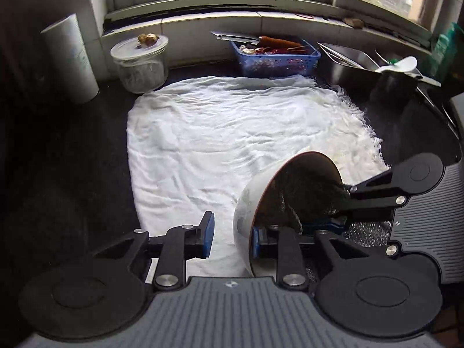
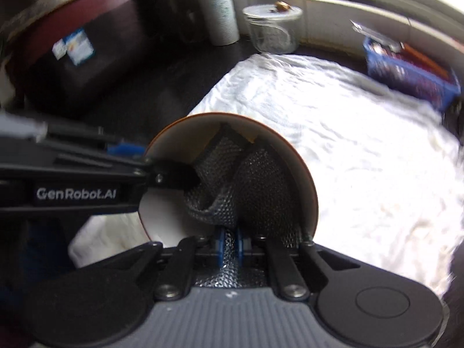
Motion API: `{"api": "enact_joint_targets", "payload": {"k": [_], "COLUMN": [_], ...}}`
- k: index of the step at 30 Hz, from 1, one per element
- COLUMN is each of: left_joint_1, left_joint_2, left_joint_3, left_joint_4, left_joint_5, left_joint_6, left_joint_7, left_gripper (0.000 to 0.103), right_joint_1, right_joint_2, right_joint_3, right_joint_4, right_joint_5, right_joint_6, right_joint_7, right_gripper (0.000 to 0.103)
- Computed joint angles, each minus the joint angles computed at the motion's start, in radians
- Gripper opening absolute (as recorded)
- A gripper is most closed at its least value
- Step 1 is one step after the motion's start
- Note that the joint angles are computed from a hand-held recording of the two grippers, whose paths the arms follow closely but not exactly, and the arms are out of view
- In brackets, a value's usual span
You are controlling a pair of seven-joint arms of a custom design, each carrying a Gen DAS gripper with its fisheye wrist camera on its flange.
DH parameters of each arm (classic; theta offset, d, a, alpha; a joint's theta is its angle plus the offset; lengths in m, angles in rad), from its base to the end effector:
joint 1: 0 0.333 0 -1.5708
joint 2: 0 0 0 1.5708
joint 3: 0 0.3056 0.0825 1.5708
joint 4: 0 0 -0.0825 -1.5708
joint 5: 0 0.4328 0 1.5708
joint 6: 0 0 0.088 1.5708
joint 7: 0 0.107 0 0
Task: Clean bowl
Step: 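Keep scrubbing the bowl interior with the mesh pad in the right tool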
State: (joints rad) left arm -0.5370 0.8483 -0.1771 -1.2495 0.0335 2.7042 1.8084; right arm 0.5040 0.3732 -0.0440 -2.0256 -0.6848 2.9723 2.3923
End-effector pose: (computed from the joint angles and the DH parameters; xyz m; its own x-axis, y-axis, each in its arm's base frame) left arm 0.6570 -0.5121 0.2960 -0.7606 -0.6483 -0.0349 -0.5114 0.6314 -0.5830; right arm 0.5736 0.3338 0.2714 0.2803 -0.9597 0.0199 -0.7766 -0.2389 -0.5829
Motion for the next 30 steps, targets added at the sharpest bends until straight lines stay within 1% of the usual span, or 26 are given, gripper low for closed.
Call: {"api": "enact_joint_targets", "payload": {"k": [1, 2, 3, 4, 5, 7, 9, 11, 14, 16, 17, 20, 22, 24, 25, 27, 28, 30], "left_joint_1": [-0.002, 0.001, 0.015, 0.025, 0.031, 0.052, 0.091, 0.134, 0.194, 0.227, 0.238, 0.255, 0.256, 0.255, 0.258, 0.271, 0.275, 0.283], "left_joint_2": [0.006, 0.011, 0.016, 0.020, 0.019, 0.016, 0.013, 0.016, 0.023, 0.028, 0.030, 0.043, 0.061, 0.071, 0.074, 0.082, 0.090, 0.111], "left_joint_3": [-0.002, -0.009, -0.029, -0.042, -0.044, -0.061, -0.097, -0.137, -0.196, -0.235, -0.249, -0.272, -0.274, -0.275, -0.280, -0.298, -0.305, -0.323], "left_joint_4": [0.012, 0.023, 0.032, 0.036, 0.028, 0.005, -0.032, -0.054, -0.083, -0.098, -0.102, -0.092, -0.064, -0.050, -0.047, -0.041, -0.033, -0.013], "left_joint_5": [0.010, 0.009, -0.016, -0.041, -0.066, -0.122, -0.199, -0.279, -0.387, -0.446, -0.473, -0.532, -0.552, -0.563, -0.565, -0.578, -0.595, -0.626], "left_joint_6": [-0.008, -0.018, -0.035, -0.043, -0.030, 0.003, 0.050, 0.074, 0.102, 0.120, 0.129, 0.133, 0.109, 0.100, 0.097, 0.079, 0.071, 0.060], "left_joint_7": [0.020, 0.035, 0.038, 0.030, -0.001, -0.048, -0.088, -0.123, -0.150, -0.143, -0.145, -0.161, -0.173, -0.172, -0.157, -0.121, -0.122, -0.110], "left_gripper": [0.022, 0.018, 0.013, 0.013, 0.013, 0.014, 0.014, 0.014, 0.015, 0.018, 0.019, 0.021, 0.021, 0.021, 0.022, 0.022, 0.022, 0.022], "right_joint_1": [0.037, 0.059, 0.072, 0.076, 0.077, 0.095, 0.092, 0.063, 0.014, 0.014, 0.022, 0.025, 0.006, 0.024, 0.020, -0.025, -0.014, 0.065], "right_joint_2": [-0.002, -0.002, -0.001, 0.001, 0.003, 0.010, 0.012, 0.007, 0.012, 0.024, 0.028, 0.034, 0.037, 0.034, 0.032, 0.024, 0.020, 0.029], "right_joint_3": [-0.027, -0.040, -0.047, -0.046, -0.042, -0.045, -0.036, -0.022, -0.013, -0.039, -0.053, -0.061, -0.046, -0.062, -0.057, -0.005, -0.013, -0.096], "right_joint_4": [0.017, 0.028, 0.035, 0.041, 0.045, 0.057, 0.060, 0.044, 0.032, 0.019, 0.013, -0.005, -0.016, -0.014, -0.015, -0.017, -0.014, 0.010], "right_joint_5": [-0.067, -0.127, -0.181, -0.222, -0.255, -0.345, -0.393, -0.374, -0.288, -0.235, -0.203, -0.091, -0.028, -0.018, -0.013, 0.017, 0.002, -0.045], "right_joint_6": [-0.056, -0.093, -0.117, -0.136, -0.152, -0.187, -0.199, -0.140, -0.014, 0.100, 0.141, 0.217, 0.262, 0.256, 0.248, 0.217, 0.194, 0.153], "right_joint_7": [-0.020, -0.028, -0.028, -0.027, -0.026, 0.015, 0.076, 0.181, 0.306, 0.420, 0.458, 0.516, 0.527, 0.495, 0.471, 0.387, 0.370, 0.342], "right_gripper": [0.007, 0.007, 0.007, 0.008, 0.008, 0.008, 0.009, 0.009, 0.009, 0.009, 0.009, 0.015, 0.015, 0.014, 0.012, 0.011, 0.011, 0.011]}}
